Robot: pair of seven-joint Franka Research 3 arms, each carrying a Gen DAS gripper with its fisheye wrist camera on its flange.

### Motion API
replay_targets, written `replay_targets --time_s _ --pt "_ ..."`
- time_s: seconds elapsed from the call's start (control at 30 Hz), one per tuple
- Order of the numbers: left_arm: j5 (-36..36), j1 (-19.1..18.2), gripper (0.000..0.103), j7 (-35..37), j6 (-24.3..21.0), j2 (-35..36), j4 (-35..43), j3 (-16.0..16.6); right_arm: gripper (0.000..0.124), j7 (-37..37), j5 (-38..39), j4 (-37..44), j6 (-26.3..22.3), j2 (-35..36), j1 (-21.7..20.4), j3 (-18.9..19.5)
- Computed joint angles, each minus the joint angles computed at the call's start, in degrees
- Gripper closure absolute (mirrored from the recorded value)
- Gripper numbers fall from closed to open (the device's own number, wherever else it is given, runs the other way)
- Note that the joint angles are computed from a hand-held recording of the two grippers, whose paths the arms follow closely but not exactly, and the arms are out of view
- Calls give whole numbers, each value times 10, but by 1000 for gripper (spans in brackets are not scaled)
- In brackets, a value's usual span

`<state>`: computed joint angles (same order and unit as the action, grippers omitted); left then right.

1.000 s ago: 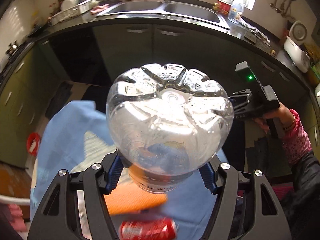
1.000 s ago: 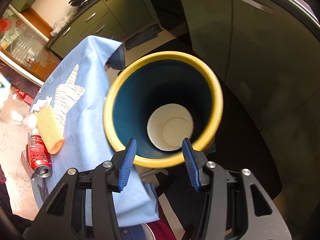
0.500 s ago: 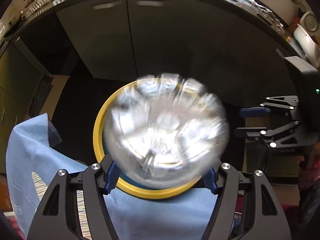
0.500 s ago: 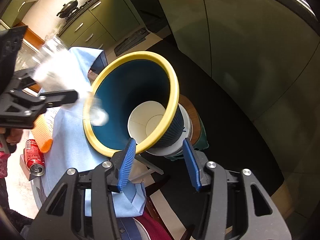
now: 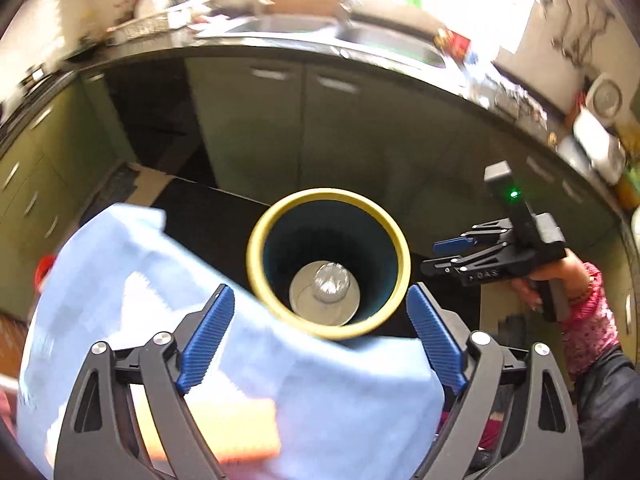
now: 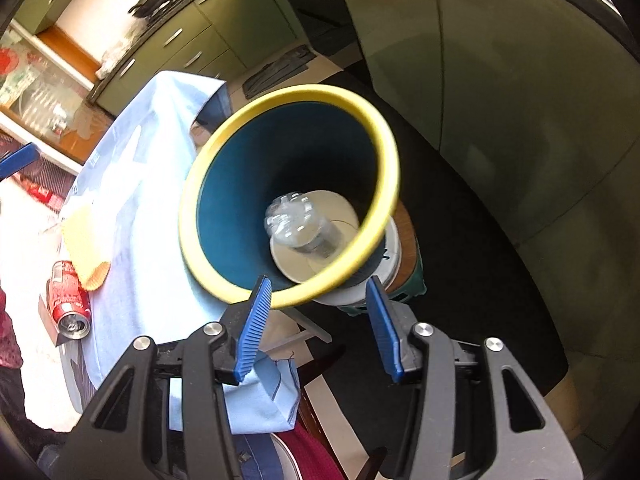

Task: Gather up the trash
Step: 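Grasp the orange foam mesh sleeve with the right gripper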

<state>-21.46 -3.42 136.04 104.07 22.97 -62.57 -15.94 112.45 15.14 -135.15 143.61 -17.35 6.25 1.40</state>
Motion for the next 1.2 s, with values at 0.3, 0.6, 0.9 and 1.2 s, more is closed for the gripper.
replay_targets --time_s 0.3,0.6,0.9,1.2 --pt "-136 116 5 36 114 -154 -211 79 77 -53 -6 137 -34 98 47 20" --pt "-228 183 5 59 139 -159 -271 131 62 -206 64 400 -130 286 99 42" --pt "-225 196 5 76 179 -172 -318 138 55 -248 76 613 -250 431 109 48" --pt "-233 193 5 78 173 -179 -333 139 83 -222 61 624 -268 447 116 39"
